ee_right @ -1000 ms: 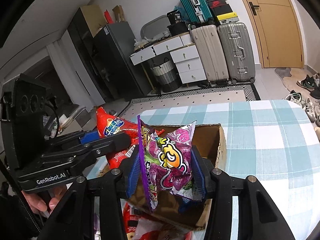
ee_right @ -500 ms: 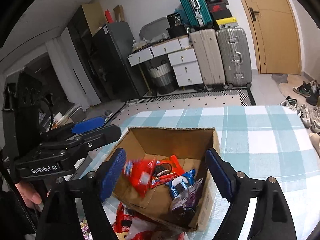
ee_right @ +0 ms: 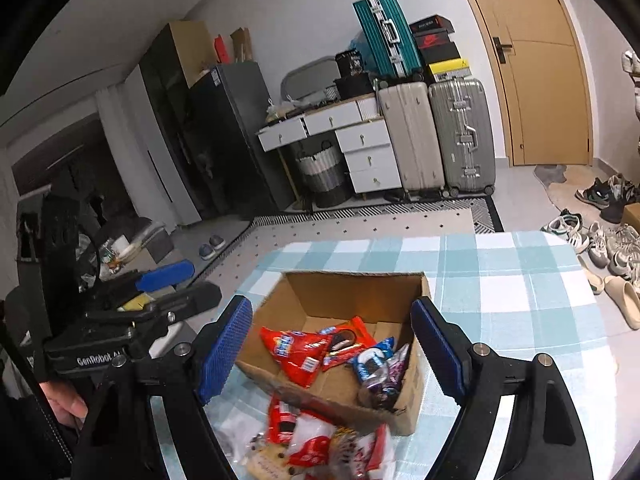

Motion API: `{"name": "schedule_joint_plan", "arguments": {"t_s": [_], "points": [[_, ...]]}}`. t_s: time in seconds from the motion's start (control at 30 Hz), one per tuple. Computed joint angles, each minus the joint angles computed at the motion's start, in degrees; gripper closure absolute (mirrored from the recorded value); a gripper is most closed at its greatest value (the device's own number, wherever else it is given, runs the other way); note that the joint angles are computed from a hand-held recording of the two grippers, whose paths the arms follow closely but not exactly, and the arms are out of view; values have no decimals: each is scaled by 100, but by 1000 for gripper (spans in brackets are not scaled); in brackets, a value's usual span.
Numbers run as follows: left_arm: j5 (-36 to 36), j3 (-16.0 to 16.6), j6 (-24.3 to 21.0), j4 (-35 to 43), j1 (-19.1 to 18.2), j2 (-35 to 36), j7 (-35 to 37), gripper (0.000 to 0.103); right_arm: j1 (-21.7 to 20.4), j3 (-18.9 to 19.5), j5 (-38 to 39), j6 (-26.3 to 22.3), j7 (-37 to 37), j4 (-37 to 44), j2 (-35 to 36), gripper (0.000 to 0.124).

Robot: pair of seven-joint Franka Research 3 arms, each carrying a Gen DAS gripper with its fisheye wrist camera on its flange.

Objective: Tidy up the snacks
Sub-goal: 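Withdraw both tools from the box back toward the remaining snacks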

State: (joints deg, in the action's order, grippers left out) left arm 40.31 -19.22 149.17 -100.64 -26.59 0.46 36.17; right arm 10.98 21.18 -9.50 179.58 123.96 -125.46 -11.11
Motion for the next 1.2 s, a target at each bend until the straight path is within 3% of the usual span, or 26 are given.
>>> {"name": "schedule_joint_plan", "arguments": {"t_s": [0.1,0.3,0.53,0.77,1.2], "points": [[82,-66,-114,-293,-14,-401,-168,21,-286,343,-254,-133,281,-108,-333,39],[-54,-292,-183,-931,101,-1186,-316,21,-605,823,-469,-284,623,-366,-974,35],[-371,-529,-288,-1565,195,-1986,-383,16,-662,1180,-152,-368,766,-834,-1772,33],[-539,-744,-410,-2102,286,-2678,-577,3,-683,1540,154,-413,892,-1224,-2343,26],[-671,-997,-474,-2880,474,-3290,-1073,1,-532,1813,623,-478,1289,-1949,-2946,24]]}}
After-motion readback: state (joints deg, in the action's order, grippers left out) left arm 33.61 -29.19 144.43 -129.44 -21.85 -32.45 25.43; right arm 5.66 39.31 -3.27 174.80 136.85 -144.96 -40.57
